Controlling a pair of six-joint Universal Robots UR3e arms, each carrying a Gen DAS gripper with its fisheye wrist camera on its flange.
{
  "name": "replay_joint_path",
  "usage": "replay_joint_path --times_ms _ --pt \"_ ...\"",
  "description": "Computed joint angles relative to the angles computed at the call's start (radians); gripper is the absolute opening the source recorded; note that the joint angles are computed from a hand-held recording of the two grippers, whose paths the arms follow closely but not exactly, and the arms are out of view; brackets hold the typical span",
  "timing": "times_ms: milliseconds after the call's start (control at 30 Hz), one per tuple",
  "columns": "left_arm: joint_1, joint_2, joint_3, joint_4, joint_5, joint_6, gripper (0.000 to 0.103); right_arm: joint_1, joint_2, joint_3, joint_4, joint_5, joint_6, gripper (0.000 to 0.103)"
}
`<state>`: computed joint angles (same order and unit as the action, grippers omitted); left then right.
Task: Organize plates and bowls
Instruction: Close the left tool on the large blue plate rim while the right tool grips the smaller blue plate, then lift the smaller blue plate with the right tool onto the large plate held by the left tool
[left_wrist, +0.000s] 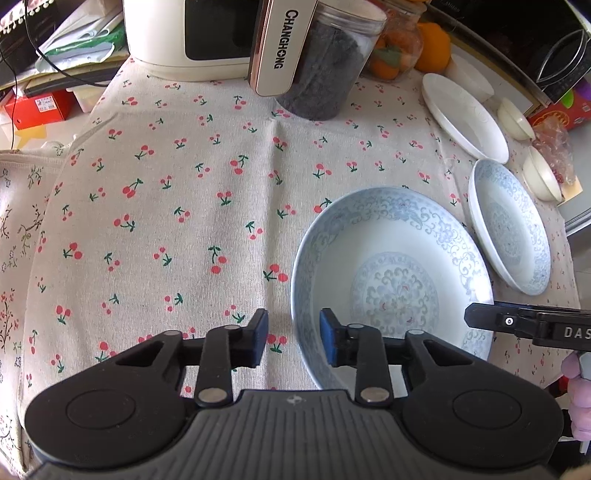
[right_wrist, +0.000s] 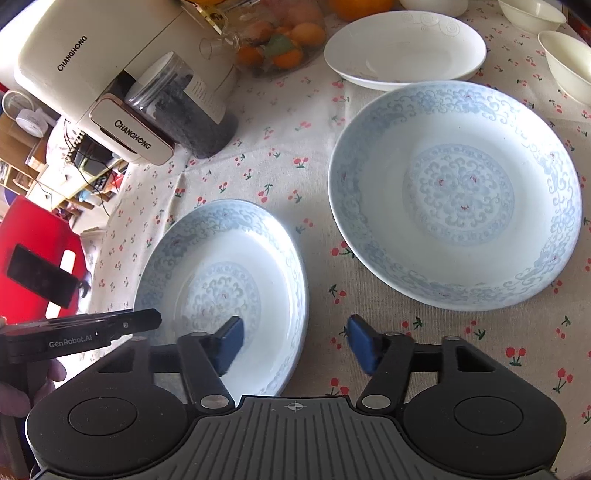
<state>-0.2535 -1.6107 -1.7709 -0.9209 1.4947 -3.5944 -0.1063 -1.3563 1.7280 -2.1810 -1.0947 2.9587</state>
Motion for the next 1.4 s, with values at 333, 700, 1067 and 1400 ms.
replay_joint_path --times_ms 333,700,1067,1400 --pt "-0.001 -0.006 0.015 -0.015 -0.015 -0.002 0.009 0.009 0.012 -0.002 -0.002 -0.005 0.001 0.013" --pt "0.002 0.001 0.024 0.016 -0.013 -0.035 0.008 -0.013 -0.029 -0.005 0.020 0.017 -0.029 0.012" --pt "-0.052 -0.066 0.112 0.076 -0.007 -0.089 0.008 -0.111 -0.081 -0.010 0.039 0.082 -0.075 0.012" --pt "-0.146 -0.270 0.378 0.043 0.022 -0.136 0.008 -0.240 -0.082 -0.052 0.052 0.122 -0.110 0.012"
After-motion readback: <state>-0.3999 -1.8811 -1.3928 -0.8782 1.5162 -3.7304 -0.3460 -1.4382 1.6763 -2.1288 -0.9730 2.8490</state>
